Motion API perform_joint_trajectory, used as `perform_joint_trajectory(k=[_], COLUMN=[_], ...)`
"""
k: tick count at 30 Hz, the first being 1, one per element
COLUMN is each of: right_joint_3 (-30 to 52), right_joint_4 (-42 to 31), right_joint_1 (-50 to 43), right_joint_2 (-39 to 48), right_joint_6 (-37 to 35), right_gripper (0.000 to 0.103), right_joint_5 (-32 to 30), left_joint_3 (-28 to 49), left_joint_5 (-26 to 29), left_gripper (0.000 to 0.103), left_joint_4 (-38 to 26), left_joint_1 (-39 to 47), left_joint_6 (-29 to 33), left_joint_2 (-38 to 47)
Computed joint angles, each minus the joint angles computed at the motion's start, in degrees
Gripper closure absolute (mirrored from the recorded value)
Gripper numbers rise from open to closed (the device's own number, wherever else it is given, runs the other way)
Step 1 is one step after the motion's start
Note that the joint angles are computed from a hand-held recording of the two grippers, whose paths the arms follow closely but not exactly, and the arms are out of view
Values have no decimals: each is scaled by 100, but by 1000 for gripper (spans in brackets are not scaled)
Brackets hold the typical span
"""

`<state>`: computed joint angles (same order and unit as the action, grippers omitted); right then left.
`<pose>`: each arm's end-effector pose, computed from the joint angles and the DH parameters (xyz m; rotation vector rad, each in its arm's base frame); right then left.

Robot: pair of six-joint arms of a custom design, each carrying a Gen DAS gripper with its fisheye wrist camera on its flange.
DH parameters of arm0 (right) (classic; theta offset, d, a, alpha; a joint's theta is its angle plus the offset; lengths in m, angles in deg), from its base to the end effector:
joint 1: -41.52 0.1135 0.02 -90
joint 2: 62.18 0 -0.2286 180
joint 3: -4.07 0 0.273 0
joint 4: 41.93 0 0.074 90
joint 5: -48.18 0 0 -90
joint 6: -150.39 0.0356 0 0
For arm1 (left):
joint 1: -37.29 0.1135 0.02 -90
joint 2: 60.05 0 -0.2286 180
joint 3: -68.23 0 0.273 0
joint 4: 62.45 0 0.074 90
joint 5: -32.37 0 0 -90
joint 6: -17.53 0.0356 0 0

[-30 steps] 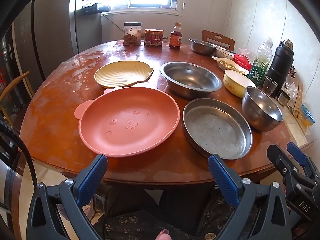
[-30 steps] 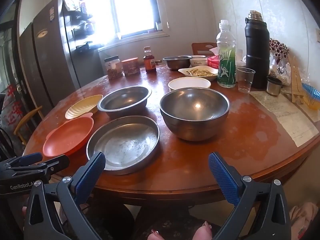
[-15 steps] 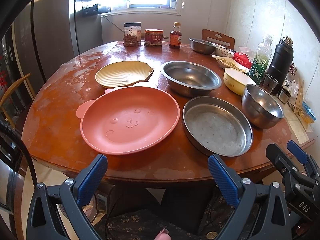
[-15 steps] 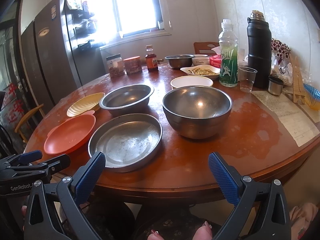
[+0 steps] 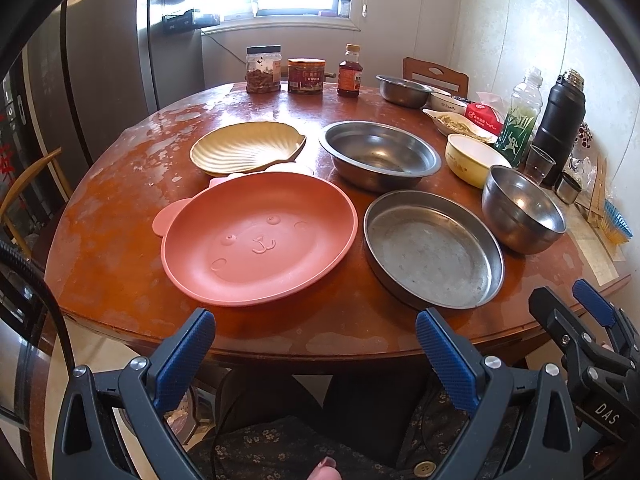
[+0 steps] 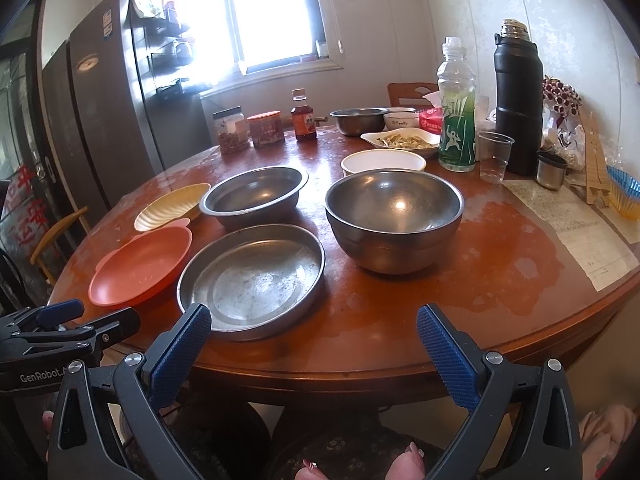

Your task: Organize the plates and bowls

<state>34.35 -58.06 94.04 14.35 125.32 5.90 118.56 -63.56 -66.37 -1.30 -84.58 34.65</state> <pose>0.1432 0.1434 0.0518 0.4749 2.1581 -0.0429 0.2420 -0.1884 0.0687 0.5092 2.3732 -0.2822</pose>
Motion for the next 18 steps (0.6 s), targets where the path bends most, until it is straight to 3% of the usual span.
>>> perform_joint_trajectory(k=[18], right_joint_3=[116], right_joint_4=[59], right_joint_1=[-128], right_joint_2=[204], right_joint_6=[-94], right_gripper=[0], right_joint_5=[-119], left_joint_3=[52], left_joint_5=[49], left_gripper=[2], left_joint_4=[12], left_joint_1=[73], left_joint_6=[-15], left_joint_2=[80])
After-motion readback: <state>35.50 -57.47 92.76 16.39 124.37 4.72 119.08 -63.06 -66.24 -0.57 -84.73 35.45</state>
